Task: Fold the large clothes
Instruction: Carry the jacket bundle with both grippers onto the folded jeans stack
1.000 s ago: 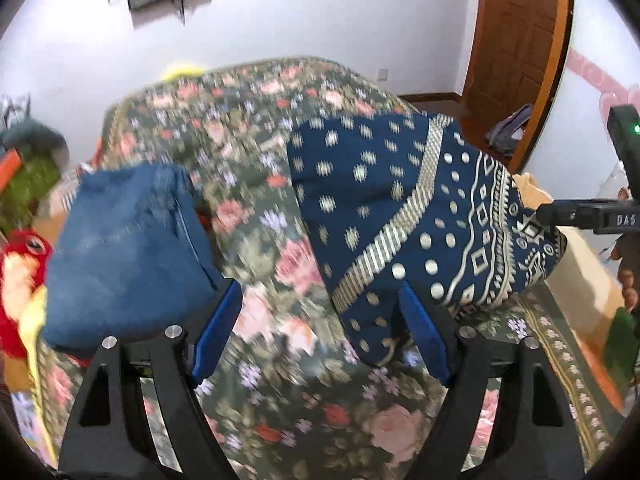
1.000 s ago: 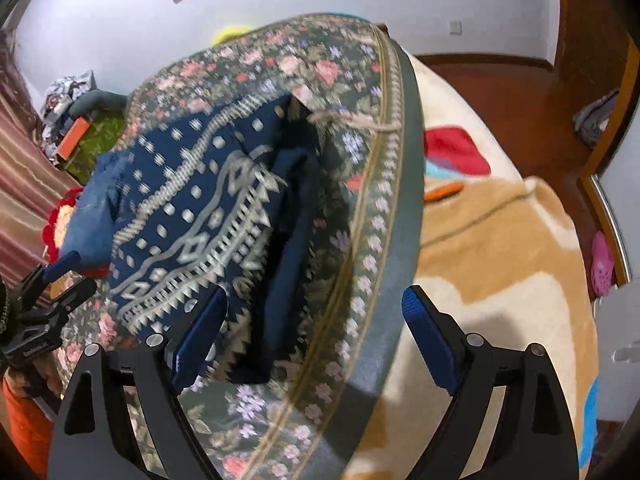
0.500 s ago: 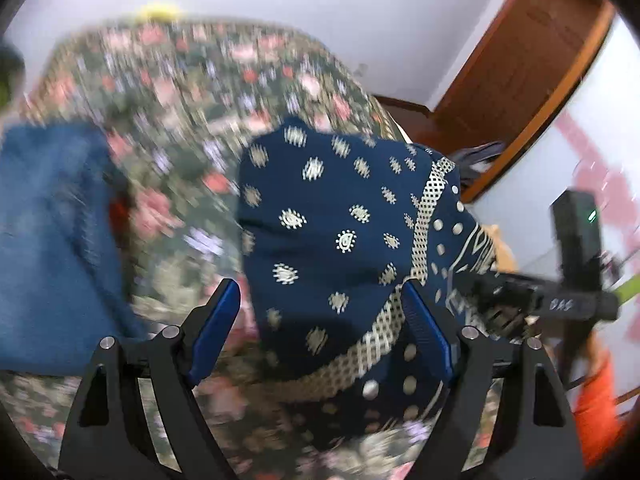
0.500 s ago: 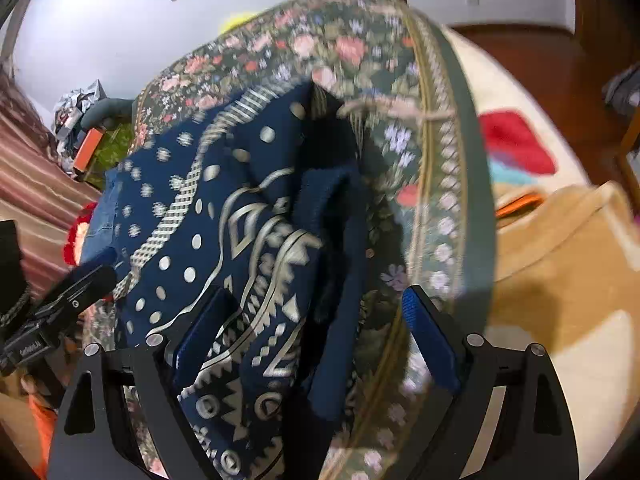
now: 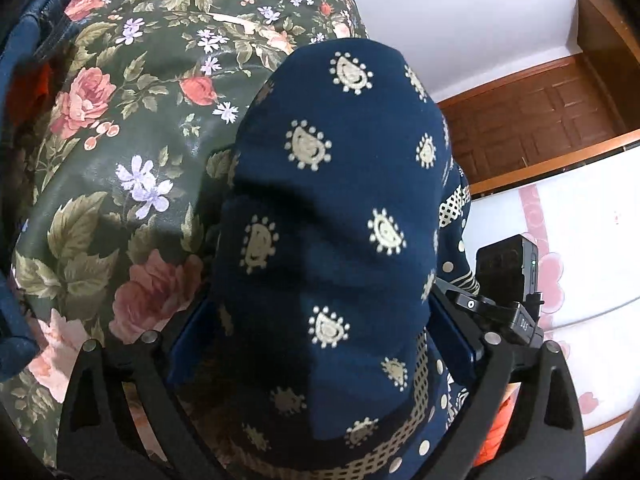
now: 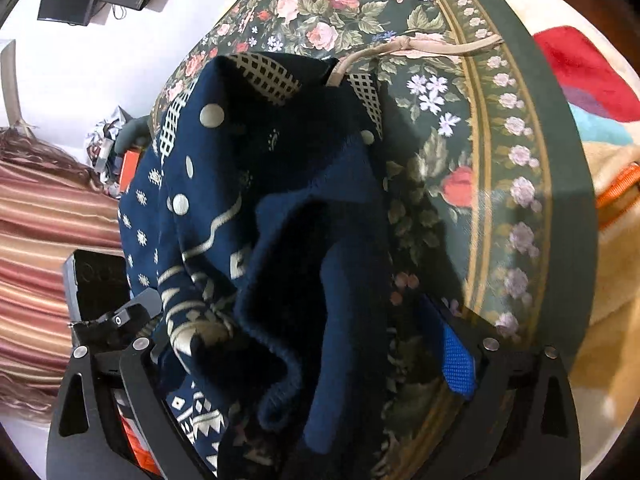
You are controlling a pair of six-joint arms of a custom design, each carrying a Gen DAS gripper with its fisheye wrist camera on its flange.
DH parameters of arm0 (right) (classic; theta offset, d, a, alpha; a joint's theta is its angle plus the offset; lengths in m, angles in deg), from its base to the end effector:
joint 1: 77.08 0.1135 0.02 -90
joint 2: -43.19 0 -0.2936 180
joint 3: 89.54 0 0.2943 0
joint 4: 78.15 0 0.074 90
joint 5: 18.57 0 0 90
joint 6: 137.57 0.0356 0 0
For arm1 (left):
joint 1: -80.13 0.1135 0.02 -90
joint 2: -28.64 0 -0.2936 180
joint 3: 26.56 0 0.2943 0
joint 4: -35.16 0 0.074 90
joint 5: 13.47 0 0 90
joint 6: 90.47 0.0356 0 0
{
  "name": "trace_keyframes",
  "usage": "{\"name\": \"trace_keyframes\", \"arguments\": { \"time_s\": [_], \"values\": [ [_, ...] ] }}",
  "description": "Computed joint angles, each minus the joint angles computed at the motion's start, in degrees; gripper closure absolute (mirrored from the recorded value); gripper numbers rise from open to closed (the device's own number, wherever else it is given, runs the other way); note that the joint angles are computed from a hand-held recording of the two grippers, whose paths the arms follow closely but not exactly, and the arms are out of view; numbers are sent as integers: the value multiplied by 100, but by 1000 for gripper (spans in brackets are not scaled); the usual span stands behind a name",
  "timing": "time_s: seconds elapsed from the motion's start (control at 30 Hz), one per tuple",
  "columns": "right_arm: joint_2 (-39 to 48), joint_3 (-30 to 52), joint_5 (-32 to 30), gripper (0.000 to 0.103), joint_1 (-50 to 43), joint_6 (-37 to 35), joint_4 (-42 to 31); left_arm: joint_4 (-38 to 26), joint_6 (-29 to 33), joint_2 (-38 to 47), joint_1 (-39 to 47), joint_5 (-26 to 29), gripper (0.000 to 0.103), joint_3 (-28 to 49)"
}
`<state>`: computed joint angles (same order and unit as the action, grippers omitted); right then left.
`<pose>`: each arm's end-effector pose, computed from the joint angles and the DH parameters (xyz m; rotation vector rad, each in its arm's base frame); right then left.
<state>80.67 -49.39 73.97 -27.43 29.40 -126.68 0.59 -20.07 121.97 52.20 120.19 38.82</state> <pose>0.1030 0.1189 0.2272 0.6387 2.5287 0.9188 0.2916 -0.1824 0.1802 0.4659 2.7090 -1.2725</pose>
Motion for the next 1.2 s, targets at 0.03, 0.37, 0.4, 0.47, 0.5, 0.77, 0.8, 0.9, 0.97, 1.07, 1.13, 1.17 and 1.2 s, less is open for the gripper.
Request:
{"name": "trace_keyframes", "arguments": {
  "time_s": [0.03,0.37,0.4,0.47,0.5,0.77,0.8,0.9,0.97,1.07,1.13,1.17,1.2],
  "values": [
    [-1,4,14,11,84,53,66,-27,-47,-17,-17,2,5,13],
    [837,1315,809,69,990,421,-809,-1014,395,-867,212,-2,31,215],
    [970,1470,897,69,1061,408,-887,-1126,477,-972,272,21,32,251],
    [1293,1896,1218,70,1377,498,-1039,-1481,736,-1339,490,75,33,341],
    [1316,1985,1286,70,1435,499,-1081,-1603,851,-1412,596,113,33,392],
    [3064,3962,1798,70,1601,-327,-1049,-3423,2410,-1932,2267,844,33,1421],
    [3257,4133,1771,70,1532,-458,-956,-3608,2682,-1925,2509,926,33,1489],
    [3878,4623,1774,70,1464,-769,-636,-4301,3462,-1641,3312,1123,33,2112],
    [4351,4959,1660,70,1355,-973,-354,-4508,3726,-1372,3623,1148,33,2433],
    [4991,5374,1359,70,1119,-1228,31,-4792,4153,-882,4125,1137,33,2944],
    [5476,5651,1072,70,918,-1398,353,-4793,4235,-548,4370,1092,33,3232],
    [5614,5767,994,70,876,-1436,402,-4716,4206,-395,4425,1063,33,3333],
    [5810,5888,887,70,811,-1496,506,-4669,4195,-177,4526,1023,33,3482]
  ]
}}
